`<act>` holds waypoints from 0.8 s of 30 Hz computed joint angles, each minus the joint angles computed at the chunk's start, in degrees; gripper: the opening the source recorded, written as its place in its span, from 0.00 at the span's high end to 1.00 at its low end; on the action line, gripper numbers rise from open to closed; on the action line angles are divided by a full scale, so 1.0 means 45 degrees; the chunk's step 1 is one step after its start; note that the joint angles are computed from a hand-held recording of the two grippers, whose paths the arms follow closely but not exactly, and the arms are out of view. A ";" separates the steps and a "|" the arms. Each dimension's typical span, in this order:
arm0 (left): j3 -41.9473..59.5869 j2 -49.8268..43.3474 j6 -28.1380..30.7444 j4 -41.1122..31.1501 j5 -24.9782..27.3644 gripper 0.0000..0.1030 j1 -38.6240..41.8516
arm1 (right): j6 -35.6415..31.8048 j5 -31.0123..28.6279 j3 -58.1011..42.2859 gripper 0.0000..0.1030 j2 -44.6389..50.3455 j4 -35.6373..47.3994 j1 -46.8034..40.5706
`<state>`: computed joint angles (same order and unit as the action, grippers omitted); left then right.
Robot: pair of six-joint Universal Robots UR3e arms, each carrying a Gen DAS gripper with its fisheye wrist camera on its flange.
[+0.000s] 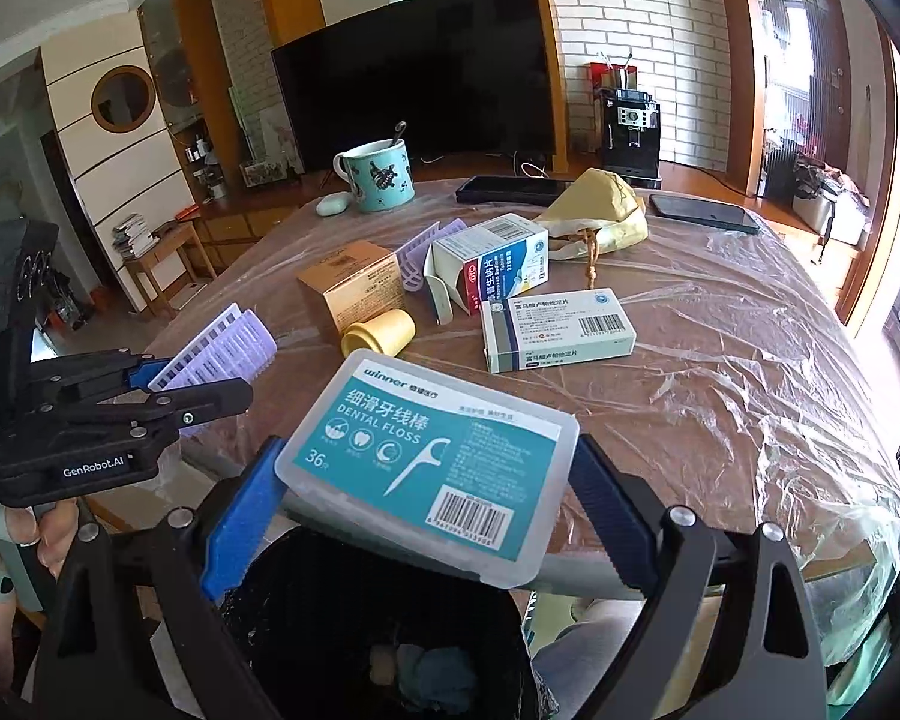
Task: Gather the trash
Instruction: 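Carry the lavender rack and floss box with both tools over the bin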
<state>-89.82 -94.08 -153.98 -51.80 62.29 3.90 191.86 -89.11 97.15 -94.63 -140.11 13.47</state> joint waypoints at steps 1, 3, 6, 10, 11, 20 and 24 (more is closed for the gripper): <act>-0.0155 0.0177 0.0081 -0.0062 -0.0057 0.57 0.0012 | -0.0031 0.0083 0.0109 0.11 -0.0181 0.0057 0.0001; -0.0462 0.0527 0.0290 -0.0208 -0.0130 0.57 0.0027 | -0.0121 0.0152 0.0307 0.11 -0.0530 0.0183 0.0059; -0.0808 0.0933 0.0603 -0.0491 -0.0260 0.57 0.0103 | -0.0278 0.0344 0.0558 0.11 -0.0960 0.0353 0.0090; -0.1283 0.1472 0.0971 -0.0825 -0.0414 0.57 0.0215 | -0.0422 0.0645 0.0870 0.11 -0.1501 0.0645 0.0021; -0.1390 0.1592 0.1047 -0.0897 -0.0450 0.57 0.0240 | -0.0427 0.0750 0.0984 0.11 -0.1634 0.0685 0.0001; -0.2356 0.2656 0.1832 -0.1591 -0.0569 0.57 0.0374 | -0.0356 0.1101 0.1952 0.11 -0.2709 0.1106 0.0006; -0.2751 0.2956 0.2048 -0.1777 -0.0484 0.57 0.0361 | -0.0161 0.1093 0.2347 0.11 -0.2992 0.1254 0.0126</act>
